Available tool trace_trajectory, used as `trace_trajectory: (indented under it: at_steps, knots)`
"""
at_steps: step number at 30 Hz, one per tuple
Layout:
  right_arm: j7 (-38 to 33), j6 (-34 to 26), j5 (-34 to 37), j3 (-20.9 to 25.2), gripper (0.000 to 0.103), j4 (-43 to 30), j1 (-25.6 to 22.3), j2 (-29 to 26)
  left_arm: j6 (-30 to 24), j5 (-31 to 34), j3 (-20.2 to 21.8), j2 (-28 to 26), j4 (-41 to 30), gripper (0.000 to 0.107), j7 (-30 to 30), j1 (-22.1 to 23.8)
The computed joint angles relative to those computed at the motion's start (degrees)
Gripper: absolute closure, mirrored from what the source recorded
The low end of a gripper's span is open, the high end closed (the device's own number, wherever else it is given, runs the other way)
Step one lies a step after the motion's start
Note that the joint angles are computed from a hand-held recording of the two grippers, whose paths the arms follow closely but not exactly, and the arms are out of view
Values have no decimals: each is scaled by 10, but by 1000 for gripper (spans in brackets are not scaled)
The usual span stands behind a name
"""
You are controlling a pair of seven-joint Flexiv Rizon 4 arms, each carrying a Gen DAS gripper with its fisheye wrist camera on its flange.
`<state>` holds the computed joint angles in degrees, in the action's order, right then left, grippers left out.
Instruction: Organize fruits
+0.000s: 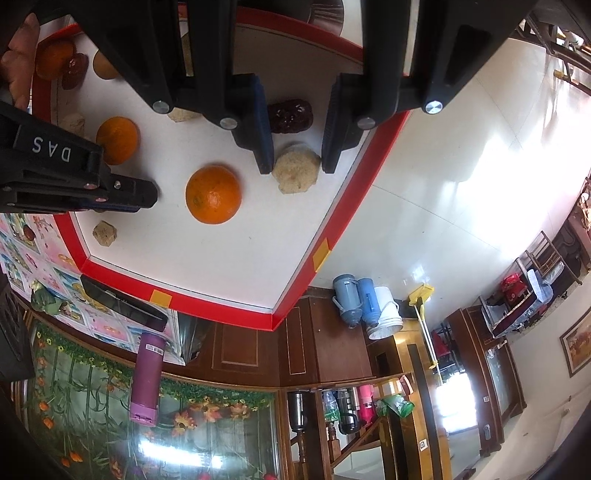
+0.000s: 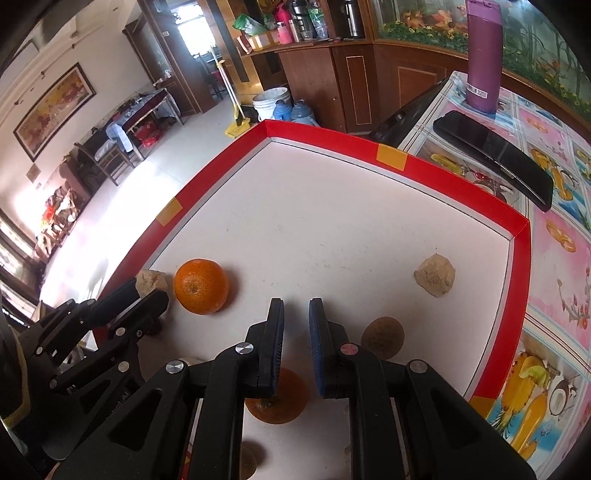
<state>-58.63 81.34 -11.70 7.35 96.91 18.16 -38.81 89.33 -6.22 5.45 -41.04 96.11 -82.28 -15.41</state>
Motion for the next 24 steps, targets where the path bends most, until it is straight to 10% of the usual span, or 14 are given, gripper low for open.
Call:
trace_trajectory:
  at_steps: [11, 24]
  knots:
    - [26, 27, -31, -50, 76, 33, 36, 12, -6, 21, 61, -2, -8, 35, -46, -47]
    - [78, 145, -24, -131, 73, 133, 91, 71, 45, 37, 139, 24, 28, 16, -101, -118]
